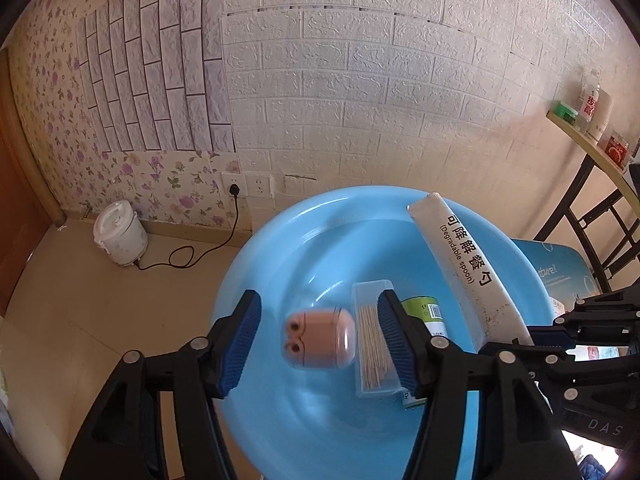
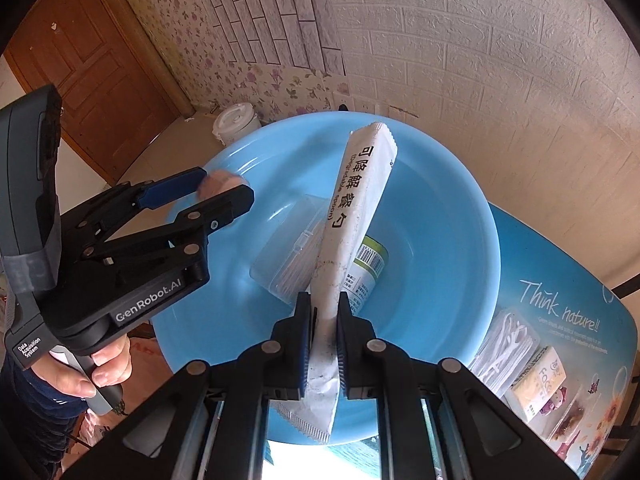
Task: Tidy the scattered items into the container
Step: 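Open left tool to drop the pink case while right tool lowers the SPOON packet into the basin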
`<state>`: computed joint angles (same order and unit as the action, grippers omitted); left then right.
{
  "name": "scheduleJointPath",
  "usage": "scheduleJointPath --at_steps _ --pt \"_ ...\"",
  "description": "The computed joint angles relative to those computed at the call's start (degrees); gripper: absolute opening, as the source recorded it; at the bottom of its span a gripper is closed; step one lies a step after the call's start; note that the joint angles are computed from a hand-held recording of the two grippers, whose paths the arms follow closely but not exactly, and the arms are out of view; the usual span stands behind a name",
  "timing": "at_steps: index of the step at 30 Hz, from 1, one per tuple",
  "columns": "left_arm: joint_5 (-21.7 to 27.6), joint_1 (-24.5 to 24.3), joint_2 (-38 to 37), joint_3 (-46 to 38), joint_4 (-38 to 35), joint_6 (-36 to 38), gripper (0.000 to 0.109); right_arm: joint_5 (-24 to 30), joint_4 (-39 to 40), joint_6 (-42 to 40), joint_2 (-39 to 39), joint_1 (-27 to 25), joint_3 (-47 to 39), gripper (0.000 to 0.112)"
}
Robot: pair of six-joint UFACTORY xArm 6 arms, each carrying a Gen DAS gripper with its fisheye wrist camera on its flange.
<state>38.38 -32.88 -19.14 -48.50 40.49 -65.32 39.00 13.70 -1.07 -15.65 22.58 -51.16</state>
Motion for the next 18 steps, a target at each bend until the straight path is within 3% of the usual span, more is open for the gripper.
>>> scheduleJointPath --at_steps 1,18 --pt "0.1 0.0 -0.2 0.0 0.7 -0.6 0.073 0.2 0.3 -0.1 0.7 -0.2 -0.5 0.012" --pt "-0.5 0.5 -2.7 1.9 1.4 -1.9 0.074 1.2 0.3 1.5 1.6 0.1 -0.4 0.012"
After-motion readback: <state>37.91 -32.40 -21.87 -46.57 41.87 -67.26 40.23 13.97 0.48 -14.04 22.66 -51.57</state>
